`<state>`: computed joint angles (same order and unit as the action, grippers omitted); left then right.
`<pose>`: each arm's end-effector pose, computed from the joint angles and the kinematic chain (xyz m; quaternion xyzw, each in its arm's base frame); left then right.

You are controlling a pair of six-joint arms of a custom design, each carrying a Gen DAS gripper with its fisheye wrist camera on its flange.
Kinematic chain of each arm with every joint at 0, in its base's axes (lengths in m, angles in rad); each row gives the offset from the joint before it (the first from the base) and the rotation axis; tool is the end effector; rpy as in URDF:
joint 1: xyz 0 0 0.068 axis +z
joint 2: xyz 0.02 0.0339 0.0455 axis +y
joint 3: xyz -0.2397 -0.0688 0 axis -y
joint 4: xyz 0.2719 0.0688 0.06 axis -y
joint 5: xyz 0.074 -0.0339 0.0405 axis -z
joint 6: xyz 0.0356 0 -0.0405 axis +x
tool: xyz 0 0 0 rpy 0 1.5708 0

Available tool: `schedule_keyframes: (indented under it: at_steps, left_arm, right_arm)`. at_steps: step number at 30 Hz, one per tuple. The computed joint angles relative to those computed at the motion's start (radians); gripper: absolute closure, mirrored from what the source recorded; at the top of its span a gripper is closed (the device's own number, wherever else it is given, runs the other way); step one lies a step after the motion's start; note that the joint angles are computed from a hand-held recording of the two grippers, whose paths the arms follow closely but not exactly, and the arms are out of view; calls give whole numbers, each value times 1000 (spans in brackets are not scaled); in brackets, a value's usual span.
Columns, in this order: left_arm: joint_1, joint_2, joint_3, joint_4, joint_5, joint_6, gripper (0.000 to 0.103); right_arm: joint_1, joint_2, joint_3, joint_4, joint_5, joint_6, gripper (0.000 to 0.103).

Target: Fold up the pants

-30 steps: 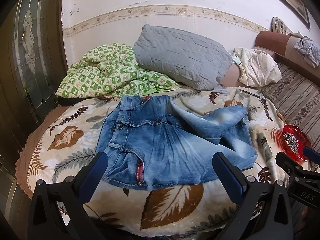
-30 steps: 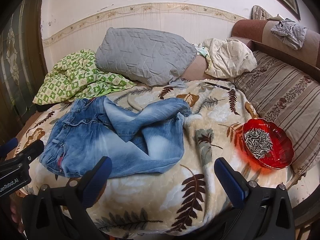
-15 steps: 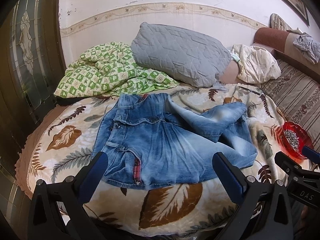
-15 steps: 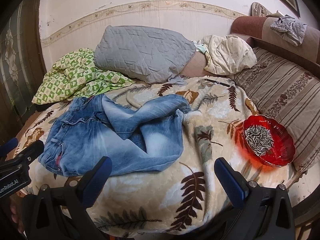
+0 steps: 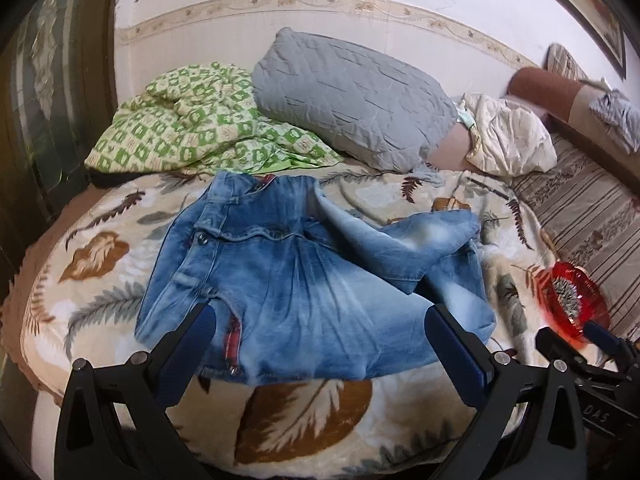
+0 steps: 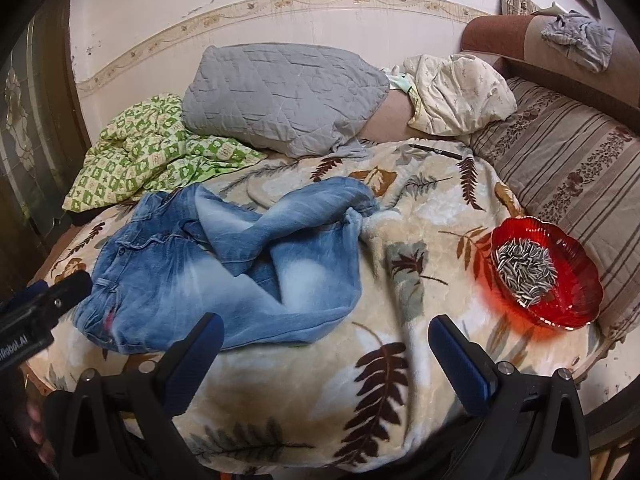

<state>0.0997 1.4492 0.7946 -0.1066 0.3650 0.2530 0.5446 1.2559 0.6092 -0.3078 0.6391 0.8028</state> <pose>0.3205 0.0193 0.1595 0.1405 0.8958 -0.0963 0.4106 0.2318 0.1156 0.1418 0.2110 0.8849 -0.0543 0.4118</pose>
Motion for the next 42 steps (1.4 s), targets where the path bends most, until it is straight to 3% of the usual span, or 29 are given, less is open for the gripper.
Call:
schedule_keyframes:
  at_steps: [3, 8, 11, 15, 18, 21, 23, 28, 31, 33, 35, 36, 37, 39, 42]
  left_arm:
    - [-58, 39, 29, 18, -41, -9, 0]
    - [-137, 219, 210, -71, -13, -68, 0]
    - [-180, 337, 328, -129, 10, -136, 0]
    - [-249, 451, 437, -143, -22, -176, 0]
    - [-289, 532, 541, -190, -59, -89, 0]
    - [-307, 600, 627, -215, -54, 78, 0]
    - [-306, 677, 736, -298, -45, 172, 0]
    - [-299, 829, 926, -382, -77, 258, 0]
    - [-290, 913, 1039, -473, -31, 309, 6]
    - [-294, 970, 1110, -513, -29, 361, 22]
    - [-293, 1035, 1214, -608, -5, 395, 57]
    - [-288, 1090, 1308, -699, 26, 413, 68]
    - [-284, 1147, 1405, -790, 53, 431, 87]
    - [-285, 1189, 1476, -842, 48, 446, 92]
    - [-269, 1166, 1479, -850, 99, 444, 96]
  right_arm:
    - [-67, -15, -34, 47, -56, -47, 0]
    - [-248, -26, -101, 198, -236, -200, 0]
    - [-362, 24, -87, 275, -301, -333, 0]
    - [-536, 159, -13, 376, -490, -463, 0]
    - [-623, 315, 102, 403, -601, -545, 0]
    - [-647, 428, 208, 393, -608, -632, 0]
    - [-667, 507, 295, 362, -622, -679, 0]
    - [-720, 660, 475, 309, -701, -764, 2]
    - [-717, 770, 608, 239, -692, -837, 6]
    - [-707, 854, 707, 188, -675, -881, 6]
    - [-700, 929, 797, 146, -688, -925, 12]
    - [-698, 963, 841, 119, -705, -942, 24]
    - [-696, 988, 874, 97, -727, -956, 52]
    - [-682, 1039, 952, 34, -751, -987, 90]
    - [-646, 1010, 933, 31, -709, -1005, 93]
